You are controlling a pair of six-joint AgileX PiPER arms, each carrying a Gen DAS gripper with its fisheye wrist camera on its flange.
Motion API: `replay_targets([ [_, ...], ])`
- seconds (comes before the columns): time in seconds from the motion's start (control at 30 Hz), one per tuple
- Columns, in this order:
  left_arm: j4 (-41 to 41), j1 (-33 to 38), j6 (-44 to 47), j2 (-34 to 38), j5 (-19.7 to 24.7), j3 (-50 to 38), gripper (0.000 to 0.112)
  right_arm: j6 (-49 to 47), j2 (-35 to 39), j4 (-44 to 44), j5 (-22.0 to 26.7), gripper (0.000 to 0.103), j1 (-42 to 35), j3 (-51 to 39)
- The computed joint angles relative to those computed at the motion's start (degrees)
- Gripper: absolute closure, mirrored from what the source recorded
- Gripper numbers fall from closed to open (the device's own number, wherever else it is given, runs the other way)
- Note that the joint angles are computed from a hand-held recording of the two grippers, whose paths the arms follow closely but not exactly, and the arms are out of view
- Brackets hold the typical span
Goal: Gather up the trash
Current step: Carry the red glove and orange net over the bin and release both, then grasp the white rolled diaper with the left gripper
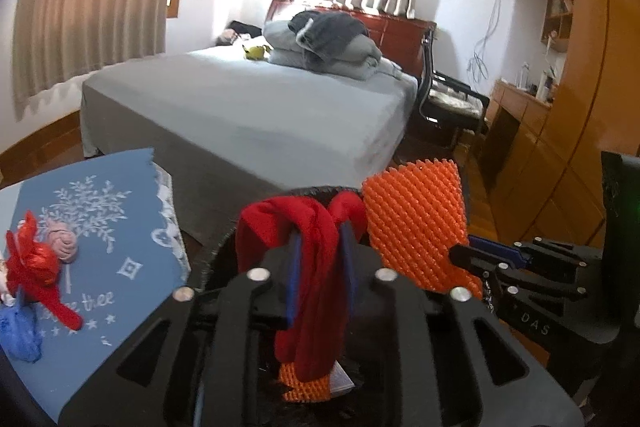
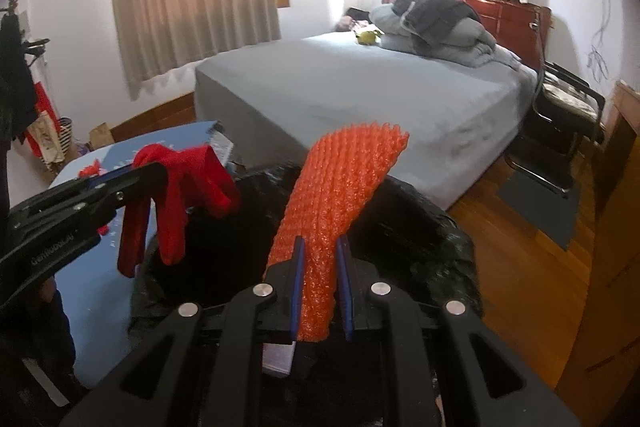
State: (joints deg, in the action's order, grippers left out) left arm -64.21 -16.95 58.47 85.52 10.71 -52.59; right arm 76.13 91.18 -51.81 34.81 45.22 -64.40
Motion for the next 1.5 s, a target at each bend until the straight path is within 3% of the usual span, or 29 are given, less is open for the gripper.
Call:
replay_targets([
  [0.1,2.1,-0.2,-2.1,1.4,0.3,-0.6,0.065,-0.2,-0.6,0.9,-0.5,0.083,-1.2,1.6],
  [0.3,6.2,0.6,-5.7,0.4,-0.9,1.0,0.052,0.8,-1.2,0.8,-0.8,0.069,-1.9,3.1],
  [0.37,8.2,1.3,-7.3,-1.0,-2.0,2.1,0.047,1.8,-1.3,-0.2,-0.4,0.058,-1.4,3.0],
  [0.5,17.1,3.6,-15.6,-5.3,-4.1,5.1,0.033,4.8,-1.1,-3.9,1.3,0.019,0.3,2.1],
  [0.63,29.7,8.3,-27.4,-10.3,-5.0,8.3,0.024,6.4,0.1,-6.5,2.1,0.006,2.8,-0.7],
  [0.73,34.7,12.7,-32.0,-13.0,-3.5,9.4,0.023,5.2,2.4,-6.2,1.2,0.006,4.1,-4.5],
  [0.83,33.7,18.7,-30.2,-15.6,-2.2,10.6,0.022,3.5,5.6,-5.4,0.3,0.006,5.4,-9.1],
  [1.2,11.5,44.8,-1.6,-15.9,3.2,11.6,0.022,-10.1,23.9,3.7,-1.4,0.006,10.6,-34.6],
  [1.5,-0.7,57.7,15.2,-7.2,4.6,8.9,0.025,-23.2,39.9,14.1,4.3,0.006,13.4,-58.3],
])
